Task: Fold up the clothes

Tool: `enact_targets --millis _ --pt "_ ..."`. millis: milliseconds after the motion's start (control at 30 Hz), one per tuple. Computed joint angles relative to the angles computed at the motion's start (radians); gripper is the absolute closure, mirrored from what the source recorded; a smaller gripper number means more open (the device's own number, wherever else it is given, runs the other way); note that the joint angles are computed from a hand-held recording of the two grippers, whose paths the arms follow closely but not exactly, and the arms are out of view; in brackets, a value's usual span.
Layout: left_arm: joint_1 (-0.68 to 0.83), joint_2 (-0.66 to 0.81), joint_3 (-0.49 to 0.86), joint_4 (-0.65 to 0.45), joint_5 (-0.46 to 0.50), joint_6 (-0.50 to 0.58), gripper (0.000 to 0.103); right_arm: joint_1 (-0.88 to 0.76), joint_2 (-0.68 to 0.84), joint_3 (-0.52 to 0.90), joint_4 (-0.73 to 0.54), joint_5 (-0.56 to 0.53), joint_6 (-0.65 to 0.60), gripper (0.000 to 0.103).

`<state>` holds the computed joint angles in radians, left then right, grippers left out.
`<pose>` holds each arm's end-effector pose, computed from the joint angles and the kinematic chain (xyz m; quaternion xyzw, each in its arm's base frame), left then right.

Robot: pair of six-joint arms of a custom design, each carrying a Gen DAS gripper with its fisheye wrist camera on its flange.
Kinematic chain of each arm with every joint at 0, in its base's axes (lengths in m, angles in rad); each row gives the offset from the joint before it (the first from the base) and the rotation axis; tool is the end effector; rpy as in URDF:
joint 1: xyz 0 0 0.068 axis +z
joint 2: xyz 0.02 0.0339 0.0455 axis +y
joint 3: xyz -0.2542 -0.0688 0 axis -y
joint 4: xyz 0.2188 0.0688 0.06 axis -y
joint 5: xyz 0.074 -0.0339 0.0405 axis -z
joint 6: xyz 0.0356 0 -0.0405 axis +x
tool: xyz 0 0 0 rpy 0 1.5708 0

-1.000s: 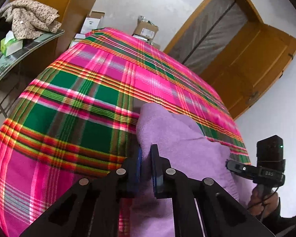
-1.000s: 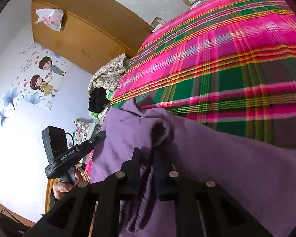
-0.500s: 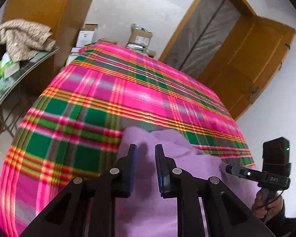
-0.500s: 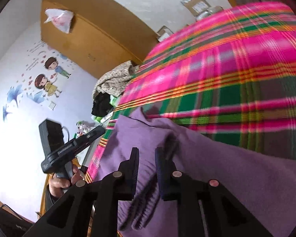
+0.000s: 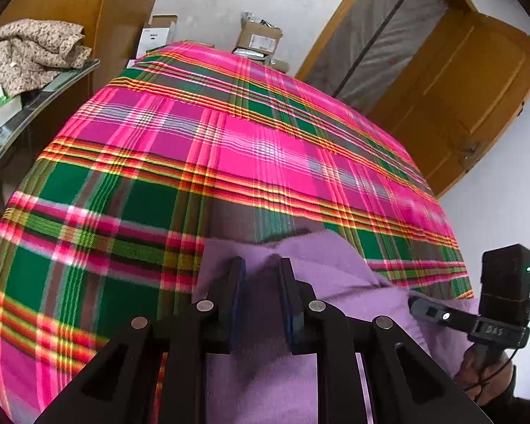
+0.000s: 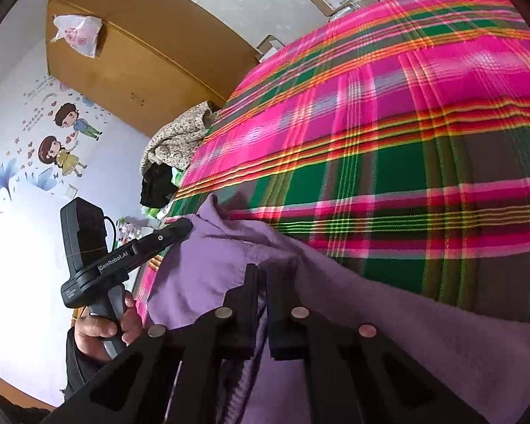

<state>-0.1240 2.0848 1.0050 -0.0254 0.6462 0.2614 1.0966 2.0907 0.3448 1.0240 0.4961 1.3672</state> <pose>0.3417 -0.0642 0.0787 0.2486 0.8916 -0.2932 0.2395 0.1275 0.2114 0.0386 0.2193 0.8617 0.3021 0.3437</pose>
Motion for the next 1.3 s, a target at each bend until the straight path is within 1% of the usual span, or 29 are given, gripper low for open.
enact_targets --millis 67,133,267,333,433,467,533,633,733,800,833,867,933,1000,1100,1200,1300 --pt "0.019 -0.040 -0.062 0.013 0.007 0.031 0.081 0.030 -0.028 -0.002 -0.014 0.022 -0.021 0.096" --pt "0.047 -0.081 -0.130 0.031 0.021 0.070 0.081 0.062 -0.049 0.003 -0.018 0.028 -0.061 0.096" --pt "0.148 -0.171 -0.272 0.037 0.072 0.167 0.081 0.140 -0.065 0.054 -0.070 0.025 -0.134 0.096" --pt "0.202 -0.200 -0.331 0.035 0.094 0.216 0.081 0.171 -0.058 0.090 -0.101 0.004 -0.171 0.095" --pt "0.252 -0.213 -0.390 0.037 0.104 0.276 0.081 0.196 -0.024 0.151 -0.173 -0.052 -0.181 0.093" --pt "0.261 -0.218 -0.405 0.045 0.100 0.285 0.081 0.204 -0.017 0.163 -0.190 -0.055 -0.174 0.093" --pt "0.272 -0.239 -0.436 0.056 0.094 0.295 0.081 0.226 -0.030 0.168 -0.219 -0.032 -0.157 0.093" --pt "0.291 -0.302 -0.481 0.041 0.111 0.321 0.081 0.281 -0.082 0.195 -0.322 0.034 -0.141 0.092" --pt "0.310 -0.336 -0.521 0.035 0.129 0.357 0.081 0.328 -0.091 0.220 -0.353 0.058 -0.151 0.092" --pt "0.296 -0.312 -0.549 0.094 0.086 0.334 0.079 0.333 -0.052 0.233 -0.334 0.037 -0.129 0.092" --pt "0.297 -0.306 -0.565 0.128 0.083 0.323 0.079 0.333 -0.032 0.239 -0.322 0.025 -0.117 0.092" --pt "0.300 -0.314 -0.580 0.146 0.087 0.315 0.079 0.333 -0.017 0.246 -0.322 0.020 -0.102 0.092" --pt "0.285 -0.345 -0.609 0.177 0.063 0.294 0.078 0.332 0.001 0.250 -0.318 0.016 -0.077 0.092" --pt "0.267 -0.364 -0.637 0.213 0.039 0.278 0.077 0.322 0.004 0.245 -0.307 0.009 -0.070 0.093" --pt "0.241 -0.393 -0.667 0.249 0.006 0.252 0.077 0.324 0.006 0.254 -0.326 0.011 -0.059 0.093" --pt "0.222 -0.419 -0.672 0.242 0.000 0.243 0.077 0.338 -0.018 0.289 -0.413 0.049 -0.062 0.093" --pt "0.195 -0.440 -0.678 0.249 -0.011 0.228 0.077 0.377 -0.067 0.319 -0.547 0.125 -0.036 0.092"
